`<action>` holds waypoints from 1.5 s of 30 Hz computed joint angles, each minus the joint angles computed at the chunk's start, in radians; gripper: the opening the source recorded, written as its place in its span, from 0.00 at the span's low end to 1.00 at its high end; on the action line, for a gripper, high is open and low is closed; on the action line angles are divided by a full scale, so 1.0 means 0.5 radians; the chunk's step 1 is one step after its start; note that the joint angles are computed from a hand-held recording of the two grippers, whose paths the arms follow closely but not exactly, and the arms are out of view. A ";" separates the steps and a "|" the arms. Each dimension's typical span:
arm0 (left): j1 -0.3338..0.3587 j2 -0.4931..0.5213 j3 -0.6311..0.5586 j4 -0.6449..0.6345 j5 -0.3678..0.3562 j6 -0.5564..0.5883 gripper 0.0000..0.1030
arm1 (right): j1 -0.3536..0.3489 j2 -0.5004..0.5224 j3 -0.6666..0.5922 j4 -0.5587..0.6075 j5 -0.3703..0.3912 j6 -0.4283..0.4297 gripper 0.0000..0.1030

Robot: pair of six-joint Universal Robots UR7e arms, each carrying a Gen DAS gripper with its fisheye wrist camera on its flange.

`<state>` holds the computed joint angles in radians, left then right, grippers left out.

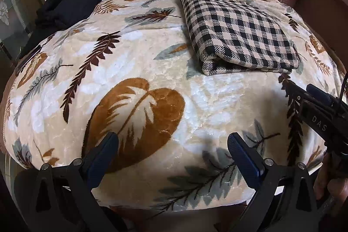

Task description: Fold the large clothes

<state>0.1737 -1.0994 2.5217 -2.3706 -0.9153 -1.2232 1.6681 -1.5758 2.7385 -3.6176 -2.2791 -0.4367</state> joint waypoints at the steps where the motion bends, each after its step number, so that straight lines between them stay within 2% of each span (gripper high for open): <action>1: -0.001 0.001 0.000 0.000 0.000 -0.001 0.98 | -0.004 -0.002 0.000 0.002 0.004 -0.004 0.63; 18: 0.006 0.021 0.016 -0.045 -0.024 0.035 0.98 | -0.016 0.009 0.005 -0.040 0.019 -0.046 0.64; 45: 0.004 0.019 0.030 -0.053 -0.050 0.041 0.98 | 0.056 0.067 0.001 -0.200 -0.056 -0.087 0.66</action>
<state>0.1758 -1.0898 2.5368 -2.3971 -0.9404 -1.2027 1.6961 -1.5425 2.7391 -3.7177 -2.3072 -0.4800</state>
